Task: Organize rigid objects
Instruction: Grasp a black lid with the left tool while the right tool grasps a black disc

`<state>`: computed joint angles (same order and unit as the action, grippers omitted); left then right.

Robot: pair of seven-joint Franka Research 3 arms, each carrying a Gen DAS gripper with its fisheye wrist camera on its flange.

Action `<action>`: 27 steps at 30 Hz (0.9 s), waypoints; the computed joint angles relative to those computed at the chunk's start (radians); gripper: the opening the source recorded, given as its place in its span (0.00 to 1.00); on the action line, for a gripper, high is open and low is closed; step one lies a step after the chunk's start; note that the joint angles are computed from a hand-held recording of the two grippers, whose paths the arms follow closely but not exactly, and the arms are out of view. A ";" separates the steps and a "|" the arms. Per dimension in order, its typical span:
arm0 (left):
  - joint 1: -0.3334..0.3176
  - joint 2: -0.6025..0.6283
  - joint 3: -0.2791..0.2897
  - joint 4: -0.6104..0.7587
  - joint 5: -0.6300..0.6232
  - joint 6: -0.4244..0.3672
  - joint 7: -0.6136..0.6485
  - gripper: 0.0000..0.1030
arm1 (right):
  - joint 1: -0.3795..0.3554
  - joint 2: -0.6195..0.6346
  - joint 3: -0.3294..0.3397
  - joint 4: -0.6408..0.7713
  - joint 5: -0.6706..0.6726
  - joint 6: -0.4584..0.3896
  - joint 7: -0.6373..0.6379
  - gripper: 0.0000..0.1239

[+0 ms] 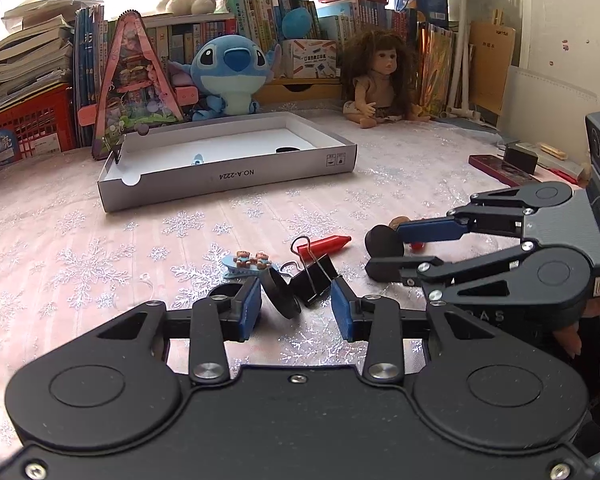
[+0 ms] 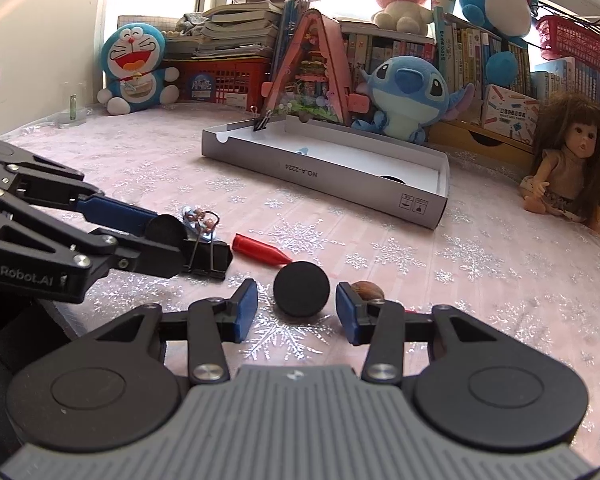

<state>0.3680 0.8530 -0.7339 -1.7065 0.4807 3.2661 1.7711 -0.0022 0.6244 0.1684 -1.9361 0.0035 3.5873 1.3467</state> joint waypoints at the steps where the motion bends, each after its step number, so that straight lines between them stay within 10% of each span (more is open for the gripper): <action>1: 0.007 0.001 -0.006 -0.003 0.001 -0.005 0.001 0.35 | -0.001 0.002 0.000 0.003 0.002 -0.002 0.002 0.40; 11: 0.179 0.080 -0.209 -0.043 -0.026 -0.111 0.166 0.37 | -0.006 0.007 0.005 0.010 -0.006 -0.006 0.006 0.40; 27: -0.155 -0.063 0.204 0.032 -0.119 0.003 -0.012 0.70 | -0.003 0.011 0.003 0.017 0.002 -0.011 0.002 0.41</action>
<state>0.2134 0.7902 -0.5300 -1.6748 0.3612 3.2688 1.7589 -0.0055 0.6350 0.1718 -1.9188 0.0052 3.5761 1.3485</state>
